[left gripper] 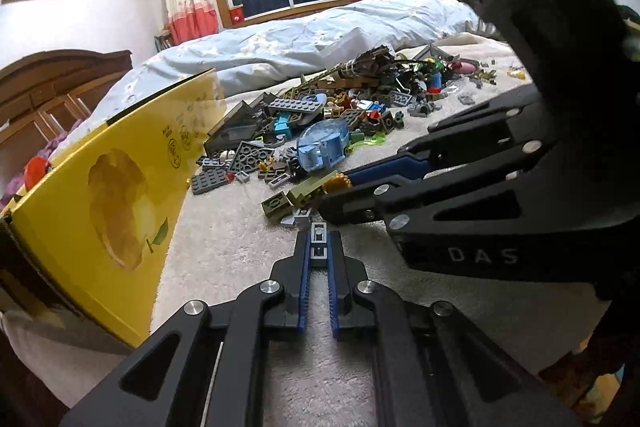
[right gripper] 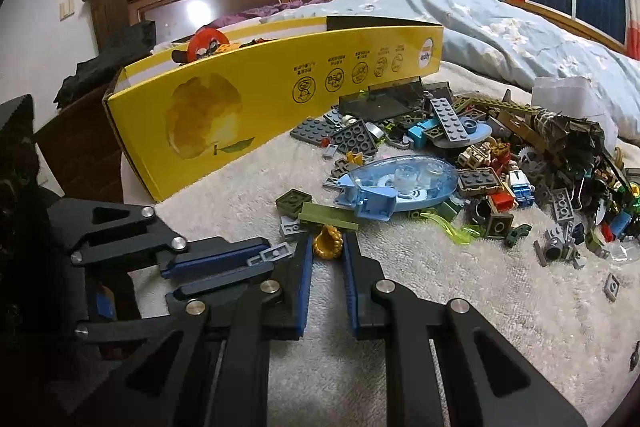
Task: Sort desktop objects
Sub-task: 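Grasp a small grey piece with left while right grasps a yellow gear piece, then carry both held pieces into the yellow box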
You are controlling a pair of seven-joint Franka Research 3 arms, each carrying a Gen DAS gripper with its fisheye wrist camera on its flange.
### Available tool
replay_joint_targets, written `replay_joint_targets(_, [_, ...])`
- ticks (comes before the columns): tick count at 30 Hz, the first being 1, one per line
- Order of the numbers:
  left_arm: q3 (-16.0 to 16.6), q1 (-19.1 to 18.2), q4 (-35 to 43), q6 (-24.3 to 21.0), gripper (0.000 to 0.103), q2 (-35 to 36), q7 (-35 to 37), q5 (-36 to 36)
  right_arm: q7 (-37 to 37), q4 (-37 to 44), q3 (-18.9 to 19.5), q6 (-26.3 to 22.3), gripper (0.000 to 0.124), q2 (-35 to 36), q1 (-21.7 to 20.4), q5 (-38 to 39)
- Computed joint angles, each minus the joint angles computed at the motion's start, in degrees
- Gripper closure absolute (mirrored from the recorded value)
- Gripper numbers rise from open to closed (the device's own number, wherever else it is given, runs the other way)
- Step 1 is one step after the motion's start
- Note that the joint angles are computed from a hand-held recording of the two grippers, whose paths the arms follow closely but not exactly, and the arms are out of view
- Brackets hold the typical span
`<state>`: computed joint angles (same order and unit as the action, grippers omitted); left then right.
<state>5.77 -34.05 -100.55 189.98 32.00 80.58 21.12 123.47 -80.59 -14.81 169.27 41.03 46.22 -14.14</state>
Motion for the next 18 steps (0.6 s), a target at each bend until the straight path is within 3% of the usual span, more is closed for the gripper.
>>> replay_joint_targets(2, [-2.4,2.1,-0.4,0.1,0.094,-0.6,0.0,0.3,3.7,-0.7,-4.3,0.4,0.11,0.1,3.2,-1.4])
replay_joint_targets(7, [-2.9,2.3,-3.8,4.9,0.094,-3.1,0.9,-0.9,21.8,-5.0,-25.4,4.8,0.11,2.0,19.5,-8.1])
replay_joint_targets(9, [-1.1,0.4,-5.7,6.4,0.094,-4.7,2.3,-3.5,27.1,-6.6,-30.3,5.5,0.11,2.5,23.5,-8.5])
replay_joint_targets(12, [-2.2,1.6,-8.7,10.9,0.094,-7.5,3.4,-6.0,30.6,-7.0,-34.0,3.2,0.11,2.8,26.8,-9.6])
replay_joint_targets(13, [-0.8,0.2,-9.4,12.0,0.094,-8.1,4.8,-8.6,31.2,-6.9,-34.2,2.6,0.11,2.6,26.9,-10.4])
replay_joint_targets(18, [12.3,-14.5,-10.2,13.7,0.094,-9.1,17.7,-31.4,35.5,-4.0,-34.2,2.1,0.11,2.1,26.4,-13.1])
